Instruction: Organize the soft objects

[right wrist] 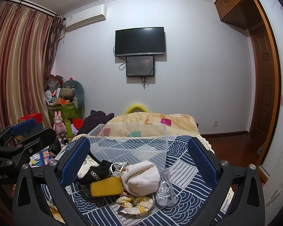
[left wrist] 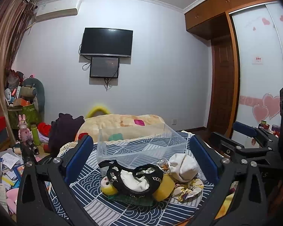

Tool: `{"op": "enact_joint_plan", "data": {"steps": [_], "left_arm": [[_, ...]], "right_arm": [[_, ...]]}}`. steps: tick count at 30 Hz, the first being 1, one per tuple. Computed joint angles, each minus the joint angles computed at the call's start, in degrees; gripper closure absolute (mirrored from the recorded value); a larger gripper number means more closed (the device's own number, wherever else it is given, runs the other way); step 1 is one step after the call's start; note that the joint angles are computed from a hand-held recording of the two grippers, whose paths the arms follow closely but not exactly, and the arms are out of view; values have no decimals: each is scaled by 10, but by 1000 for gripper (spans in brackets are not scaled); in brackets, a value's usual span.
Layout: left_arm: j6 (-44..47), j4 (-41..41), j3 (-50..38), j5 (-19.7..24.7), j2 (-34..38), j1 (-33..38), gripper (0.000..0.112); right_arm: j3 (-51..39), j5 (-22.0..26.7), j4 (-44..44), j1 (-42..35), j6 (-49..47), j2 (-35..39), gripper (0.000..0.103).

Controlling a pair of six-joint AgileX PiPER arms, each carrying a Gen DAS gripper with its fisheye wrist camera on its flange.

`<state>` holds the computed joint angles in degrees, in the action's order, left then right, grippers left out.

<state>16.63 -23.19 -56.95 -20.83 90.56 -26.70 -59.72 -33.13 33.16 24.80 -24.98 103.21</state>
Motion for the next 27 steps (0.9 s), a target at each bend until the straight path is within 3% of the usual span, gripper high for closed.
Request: {"op": "enact_joint_plan", "data": {"steps": [11, 22, 25, 27], "left_arm": [[29, -31, -1, 5, -11, -9, 9], [-48, 44, 3, 6, 1, 7, 10], [-62, 57, -8, 23, 9, 15, 32], [-100, 92, -23, 49, 19, 26, 36]], "right_arm": [[0, 1, 0, -1, 0, -2, 0], [2, 7, -14, -6, 21, -3, 0], [1, 12, -20, -9, 25, -1, 0], [0, 12, -22, -9, 26, 2, 2]]}}
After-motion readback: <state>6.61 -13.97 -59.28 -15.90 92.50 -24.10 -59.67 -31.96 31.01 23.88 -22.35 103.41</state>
